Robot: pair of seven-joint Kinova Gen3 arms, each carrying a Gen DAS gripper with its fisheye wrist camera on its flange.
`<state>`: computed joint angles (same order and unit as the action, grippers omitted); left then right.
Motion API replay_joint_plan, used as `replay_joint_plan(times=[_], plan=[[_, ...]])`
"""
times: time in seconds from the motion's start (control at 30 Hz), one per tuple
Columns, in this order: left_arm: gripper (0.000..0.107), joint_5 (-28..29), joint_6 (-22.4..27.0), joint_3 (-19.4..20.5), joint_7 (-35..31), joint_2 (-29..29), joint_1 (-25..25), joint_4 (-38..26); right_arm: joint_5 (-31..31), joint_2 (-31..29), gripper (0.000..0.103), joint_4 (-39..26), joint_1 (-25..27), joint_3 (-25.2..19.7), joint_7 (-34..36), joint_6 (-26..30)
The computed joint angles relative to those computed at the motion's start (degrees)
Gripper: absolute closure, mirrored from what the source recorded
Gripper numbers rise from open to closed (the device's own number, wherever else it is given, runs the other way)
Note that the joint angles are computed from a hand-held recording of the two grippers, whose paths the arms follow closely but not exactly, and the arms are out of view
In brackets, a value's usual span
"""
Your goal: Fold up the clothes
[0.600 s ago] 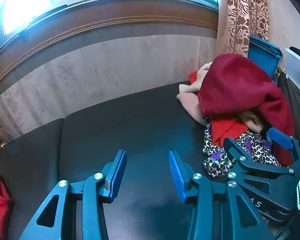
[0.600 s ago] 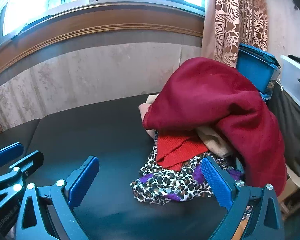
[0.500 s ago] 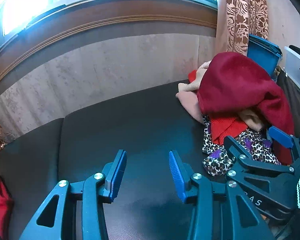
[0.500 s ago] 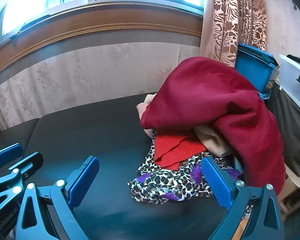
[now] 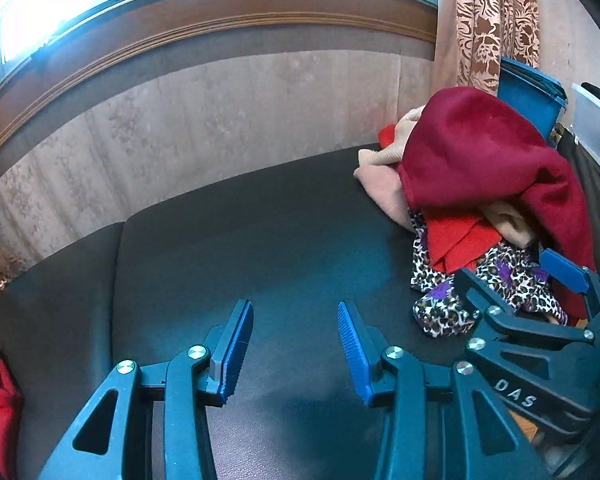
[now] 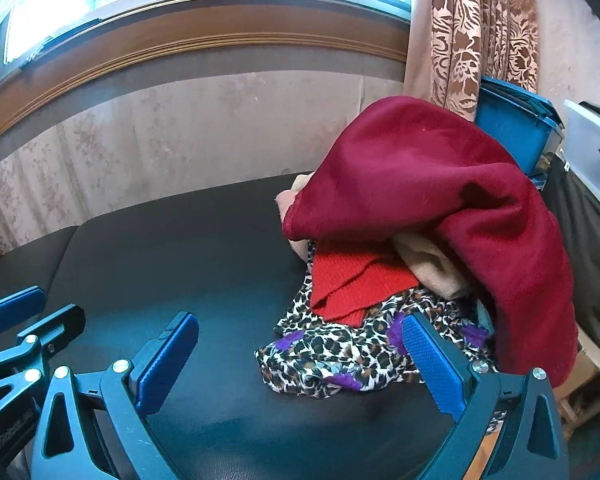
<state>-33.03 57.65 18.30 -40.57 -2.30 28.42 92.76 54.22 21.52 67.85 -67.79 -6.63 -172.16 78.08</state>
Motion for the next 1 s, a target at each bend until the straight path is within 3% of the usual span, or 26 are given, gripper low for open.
replay_joint_plan(times=[0.2,0.3,0.33,0.37,0.4,0.43,0.47,0.6,0.77,0.83,1.0], plan=[[0.063,2.2,-1.1,-0.9,-1.9,0.3,-0.5,1.0,0.9,-1.8,0.0,3.7,0.8,-0.2,-2.3,-3.6],[0.061,5.0,-3.9,-2.0,-5.1,-0.2,-1.3,3.0,1.2,-2.2,0.001,4.3,1.4,-0.7,-3.9,-4.9],[0.06,6.8,-5.3,-2.5,-6.9,-0.5,-1.8,4.0,1.2,-3.1,0.01,5.8,2.0,-1.0,-4.8,-6.4],[0.06,9.0,-6.5,-3.1,-9.2,-0.6,-2.3,4.9,1.0,-4.0,0.03,7.2,2.6,-1.3,-5.4,-7.5],[0.06,10.8,-7.5,-3.9,-11.0,-0.7,-2.4,5.9,0.8,-4.8,0.04,8.4,3.3,-1.7,-5.8,-8.3],[0.06,11.9,-8.2,-3.5,-11.9,-0.7,-3.2,6.9,1.0,-5.8,0.049,9.8,3.9,-1.9,-6.9,-9.0],[0.06,12.7,-8.4,-3.5,-12.2,-0.5,-3.5,7.8,1.6,-7.1,0.049,11.5,4.6,-2.4,-8.4,-9.4],[0.06,16.2,-11.3,-4.0,-13.3,-0.3,-4.5,11.9,5.1,-12.7,0.046,17.9,7.4,-4.5,-16.6,-8.8],[0.06,20.5,-14.3,-5.0,-14.9,-0.6,-6.0,15.4,7.7,-17.0,0.011,20.3,10.6,-4.9,-18.3,-1.7],[0.06,21.2,-15.3,-4.9,-15.1,-1.1,-6.4,16.2,7.6,-18.3,0.006,21.3,11.2,-2.9,-17.3,-3.4],[0.058,24.0,-16.0,-5.0,-17.5,-1.4,-7.2,16.2,3.6,-19.5,0.004,21.4,23.8,-4.6,-15.3,-14.9]])
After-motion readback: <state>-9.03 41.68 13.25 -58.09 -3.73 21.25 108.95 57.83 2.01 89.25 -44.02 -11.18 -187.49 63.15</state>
